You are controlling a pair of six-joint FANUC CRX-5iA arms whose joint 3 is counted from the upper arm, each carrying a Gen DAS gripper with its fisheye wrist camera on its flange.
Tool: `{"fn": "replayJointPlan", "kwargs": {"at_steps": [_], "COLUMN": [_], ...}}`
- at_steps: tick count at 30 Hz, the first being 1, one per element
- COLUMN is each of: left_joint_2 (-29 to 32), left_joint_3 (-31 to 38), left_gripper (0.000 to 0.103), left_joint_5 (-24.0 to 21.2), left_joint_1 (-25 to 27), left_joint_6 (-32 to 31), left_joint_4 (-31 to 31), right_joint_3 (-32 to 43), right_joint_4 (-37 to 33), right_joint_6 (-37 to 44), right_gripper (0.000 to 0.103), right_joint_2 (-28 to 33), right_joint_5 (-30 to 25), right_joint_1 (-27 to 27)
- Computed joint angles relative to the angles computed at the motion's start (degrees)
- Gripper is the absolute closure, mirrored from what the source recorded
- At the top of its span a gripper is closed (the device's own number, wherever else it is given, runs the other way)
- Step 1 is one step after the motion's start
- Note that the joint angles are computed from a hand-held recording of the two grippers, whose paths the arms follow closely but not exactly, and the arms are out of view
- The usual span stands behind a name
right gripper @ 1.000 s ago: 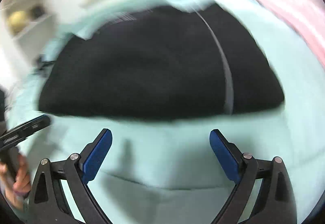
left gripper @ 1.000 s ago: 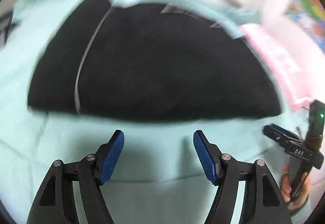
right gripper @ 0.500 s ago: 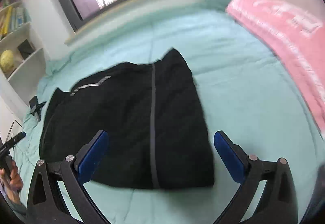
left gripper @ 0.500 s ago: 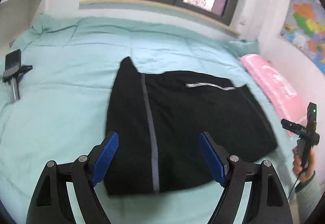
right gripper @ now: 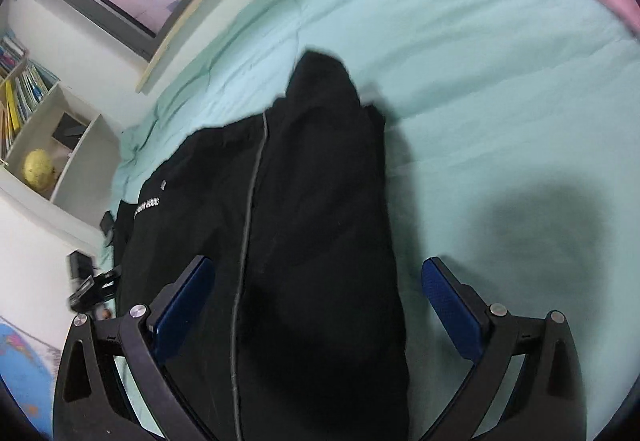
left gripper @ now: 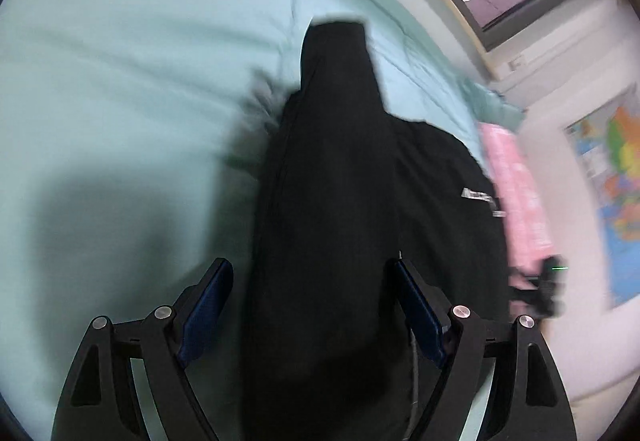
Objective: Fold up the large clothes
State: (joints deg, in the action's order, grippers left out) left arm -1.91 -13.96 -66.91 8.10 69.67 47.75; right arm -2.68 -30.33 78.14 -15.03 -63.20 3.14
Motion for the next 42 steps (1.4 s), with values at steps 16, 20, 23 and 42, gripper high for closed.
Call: {"fn": "replayJointPlan", "kwargs": {"at_steps": [16,20,23,42], "left_joint_2": [6.1,9.0,5.5,-19.5], "left_joint_3": [4.4,6.4,6.1,10.3], "left_gripper": [0.021,0.014,0.039,0.065], "left_joint_5": [-5.8,-7.0,-3.2,0.0], "left_joint_1": [-3.9,-5.4,-6.8,-18.7], "left_joint_6": [-0.9,3.8,3.1,16.3], "left_joint_4": [3.0,0.2,-2.6,-12.6], "right_joint_3": [4.7,9.2,8.0,-10.8], "right_joint_4": [-3.8,-13.3,-10.2,35.3], "right_joint_6": [11.5,13.2,12.8,-27.9], "right_gripper": [0.008,0.001,0.013,0.062], "right_joint_2": [6.3,13.4,11.6,-20.3], "right_joint_5": [-6.2,-12.1,-8.1,4.6], "right_joint_1": [3.2,-2.6,-0.1,39.6]}}
